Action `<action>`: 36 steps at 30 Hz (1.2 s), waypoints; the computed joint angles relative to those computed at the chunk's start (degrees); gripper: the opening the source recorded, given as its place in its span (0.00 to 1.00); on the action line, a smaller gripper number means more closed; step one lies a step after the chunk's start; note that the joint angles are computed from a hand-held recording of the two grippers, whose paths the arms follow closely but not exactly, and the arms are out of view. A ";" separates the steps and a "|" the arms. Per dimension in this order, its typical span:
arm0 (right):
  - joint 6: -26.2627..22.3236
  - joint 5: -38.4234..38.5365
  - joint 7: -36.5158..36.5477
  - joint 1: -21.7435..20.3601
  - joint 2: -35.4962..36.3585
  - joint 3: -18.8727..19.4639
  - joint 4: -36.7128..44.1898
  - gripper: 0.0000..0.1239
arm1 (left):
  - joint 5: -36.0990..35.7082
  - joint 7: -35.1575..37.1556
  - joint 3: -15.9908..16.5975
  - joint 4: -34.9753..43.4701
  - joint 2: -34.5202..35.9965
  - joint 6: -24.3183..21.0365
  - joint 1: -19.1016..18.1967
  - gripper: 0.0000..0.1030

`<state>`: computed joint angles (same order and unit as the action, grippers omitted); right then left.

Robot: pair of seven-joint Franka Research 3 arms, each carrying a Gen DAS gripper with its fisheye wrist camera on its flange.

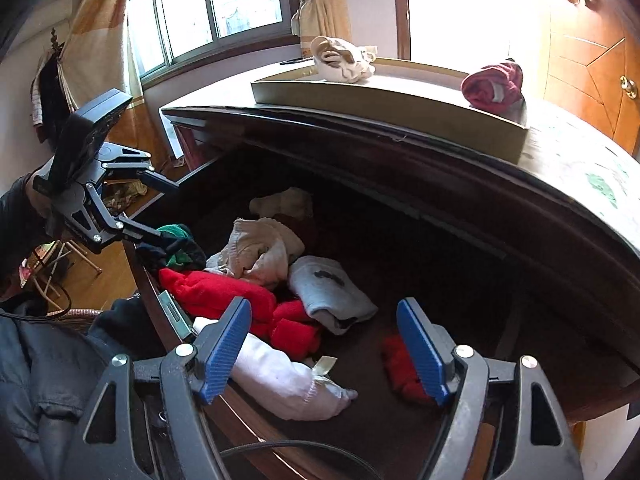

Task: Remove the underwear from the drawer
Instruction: 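Move both grippers back down into the open drawer, then grasp the green-black sock with the left gripper while the right grasps beige underwear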

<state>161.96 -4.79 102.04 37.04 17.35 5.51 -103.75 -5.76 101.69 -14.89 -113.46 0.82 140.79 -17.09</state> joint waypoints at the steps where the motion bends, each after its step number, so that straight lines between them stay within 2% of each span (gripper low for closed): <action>1: -0.08 0.25 -0.26 -0.11 0.17 0.19 0.12 0.62 | -0.55 0.68 -0.06 0.69 0.56 -1.32 -0.02 0.73; 8: 0.28 1.46 -0.21 -0.25 0.64 0.29 0.12 0.62 | 4.07 -4.26 -0.27 4.76 4.37 -6.19 -0.10 0.75; 11: 0.42 1.84 -0.19 -0.21 0.89 0.31 0.30 0.62 | 7.41 -6.91 -0.25 5.06 4.72 -6.07 -0.18 0.68; 12: 0.39 2.35 -0.65 -0.42 1.09 0.64 0.57 0.62 | 6.93 -6.60 -0.38 5.23 4.82 -6.22 -0.03 0.54; 13: 0.35 2.96 -1.28 -0.64 1.35 1.03 0.90 0.62 | 5.84 -5.88 -0.48 5.45 4.88 -6.52 0.22 0.33; 14: 0.34 3.22 -1.61 -0.62 1.55 1.11 1.11 0.62 | 5.67 -5.87 -0.53 5.65 4.92 -6.50 0.29 0.23; 15: 0.29 3.29 -1.80 -0.47 1.87 1.08 1.50 0.62 | 7.42 -7.22 -0.36 5.64 4.99 -5.81 0.12 0.19; 18: 0.05 4.14 -2.51 -0.24 2.98 1.29 2.71 0.62 | 16.80 -15.95 0.83 6.09 5.91 -2.28 -0.50 0.19; 24: -0.63 5.19 -4.15 0.26 3.87 1.51 3.60 0.62 | 20.72 -21.88 1.47 7.41 7.21 -0.55 0.40 0.21; 26: -0.84 5.31 -4.32 0.41 4.01 1.34 3.78 0.62 | 21.11 -23.05 1.40 5.85 5.84 1.97 0.76 0.39; 27: -0.85 5.37 -4.22 0.48 4.12 1.22 3.90 0.62 | 19.92 -22.27 1.11 4.64 4.87 3.54 1.10 0.54; 28: -0.93 5.50 -4.19 0.50 4.25 1.18 4.05 0.62 | 19.22 -21.41 0.90 3.83 4.16 4.29 1.25 0.65; 30: -1.62 5.97 -4.70 0.33 4.83 1.44 5.00 0.62 | 19.35 -19.46 0.58 3.65 3.75 3.06 1.14 0.63; 32: -2.61 5.92 -5.63 0.40 5.64 1.60 6.54 0.62 | 20.20 -17.88 0.28 4.82 4.69 -0.12 0.67 0.63; 36: -5.78 6.21 -9.34 0.40 8.89 2.50 12.29 0.62 | 21.59 -17.46 0.18 7.36 7.66 -3.75 -0.08 0.63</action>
<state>156.19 1.41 92.70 37.44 26.24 8.01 -91.45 15.83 84.23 -14.71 -106.10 8.49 137.04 -17.17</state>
